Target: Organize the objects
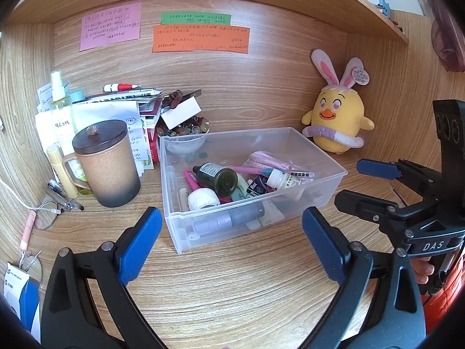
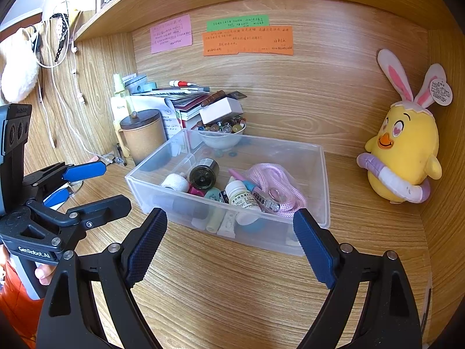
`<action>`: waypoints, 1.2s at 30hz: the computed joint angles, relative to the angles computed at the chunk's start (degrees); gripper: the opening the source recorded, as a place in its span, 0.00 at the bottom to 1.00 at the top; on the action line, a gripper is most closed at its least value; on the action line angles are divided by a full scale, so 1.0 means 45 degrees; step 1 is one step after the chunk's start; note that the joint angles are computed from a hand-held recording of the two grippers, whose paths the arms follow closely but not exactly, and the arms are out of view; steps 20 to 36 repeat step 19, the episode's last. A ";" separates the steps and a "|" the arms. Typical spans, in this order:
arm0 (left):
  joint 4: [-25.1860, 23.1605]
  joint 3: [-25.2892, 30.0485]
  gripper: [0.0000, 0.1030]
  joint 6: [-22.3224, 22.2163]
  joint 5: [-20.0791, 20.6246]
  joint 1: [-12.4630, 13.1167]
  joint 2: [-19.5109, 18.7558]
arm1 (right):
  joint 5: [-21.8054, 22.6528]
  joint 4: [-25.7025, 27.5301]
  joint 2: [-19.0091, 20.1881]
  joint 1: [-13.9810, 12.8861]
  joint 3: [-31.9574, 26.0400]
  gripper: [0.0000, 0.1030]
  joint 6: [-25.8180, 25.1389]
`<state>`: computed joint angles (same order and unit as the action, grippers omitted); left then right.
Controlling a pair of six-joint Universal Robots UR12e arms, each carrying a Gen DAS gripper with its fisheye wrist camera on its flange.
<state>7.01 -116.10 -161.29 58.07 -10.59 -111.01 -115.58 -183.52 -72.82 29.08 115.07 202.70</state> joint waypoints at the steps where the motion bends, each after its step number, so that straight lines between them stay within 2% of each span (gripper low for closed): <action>1: -0.0034 0.0010 0.95 -0.0048 -0.0032 0.0003 -0.0001 | 0.0012 0.0002 -0.0001 0.0001 0.0001 0.85 -0.0005; 7: -0.0109 0.0024 0.95 -0.0252 -0.0090 0.0014 -0.0015 | -0.0006 0.0002 0.0013 0.0016 -0.0021 0.85 0.0006; 17: 0.0303 -0.0103 0.95 0.0056 0.0024 -0.0082 -0.0024 | 0.0072 0.0035 0.0011 0.0008 -0.0008 0.85 0.0084; 36: 0.0276 -0.0124 0.95 0.0127 0.0009 -0.0101 -0.0004 | 0.0078 0.0028 0.0008 0.0000 0.0000 0.85 0.0083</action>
